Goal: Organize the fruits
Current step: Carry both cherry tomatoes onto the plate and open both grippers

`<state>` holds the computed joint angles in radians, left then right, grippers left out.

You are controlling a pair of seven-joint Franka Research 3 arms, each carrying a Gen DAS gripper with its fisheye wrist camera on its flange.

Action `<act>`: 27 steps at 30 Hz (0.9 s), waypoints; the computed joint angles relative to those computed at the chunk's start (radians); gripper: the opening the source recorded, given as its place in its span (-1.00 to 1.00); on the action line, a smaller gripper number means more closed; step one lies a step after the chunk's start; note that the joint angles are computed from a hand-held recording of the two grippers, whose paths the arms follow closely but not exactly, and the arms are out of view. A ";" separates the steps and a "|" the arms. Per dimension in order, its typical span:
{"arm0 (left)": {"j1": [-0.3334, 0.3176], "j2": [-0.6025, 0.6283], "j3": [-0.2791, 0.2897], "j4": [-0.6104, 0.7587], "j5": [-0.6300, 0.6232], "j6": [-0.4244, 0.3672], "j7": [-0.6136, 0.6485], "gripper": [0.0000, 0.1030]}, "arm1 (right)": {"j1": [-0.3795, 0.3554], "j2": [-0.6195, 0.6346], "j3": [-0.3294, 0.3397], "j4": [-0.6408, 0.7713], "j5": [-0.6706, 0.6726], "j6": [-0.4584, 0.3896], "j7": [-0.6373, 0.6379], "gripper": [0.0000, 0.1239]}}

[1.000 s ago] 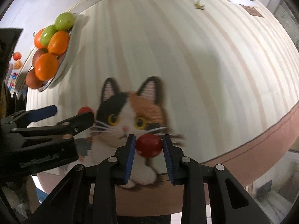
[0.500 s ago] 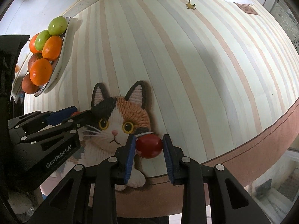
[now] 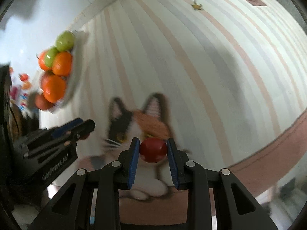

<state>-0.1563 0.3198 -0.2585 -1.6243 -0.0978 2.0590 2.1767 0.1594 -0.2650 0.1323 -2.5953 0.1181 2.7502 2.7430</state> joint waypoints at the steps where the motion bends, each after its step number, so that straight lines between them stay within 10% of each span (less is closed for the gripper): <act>1: 0.012 -0.005 0.002 0.011 -0.016 0.008 0.006 -0.58 | 0.012 0.006 -0.016 0.004 0.028 0.039 -0.026 -0.49; 8: 0.041 -0.020 0.025 -0.028 0.029 0.244 0.068 -0.58 | 0.177 0.168 -0.176 0.178 0.526 0.217 -0.517 -0.49; 13: 0.050 -0.038 0.022 -0.148 0.112 0.522 0.153 -0.57 | 0.137 0.345 -0.183 0.414 0.984 0.131 -1.018 -0.49; 18: 0.044 -0.042 0.026 -0.248 0.210 0.732 0.166 -0.57 | 0.041 0.464 -0.153 0.565 0.912 -0.004 -1.029 -0.49; 27: 0.029 0.012 0.038 -0.239 0.351 0.845 0.109 -0.57 | -0.089 0.595 -0.076 0.728 0.827 -0.204 -1.092 -0.49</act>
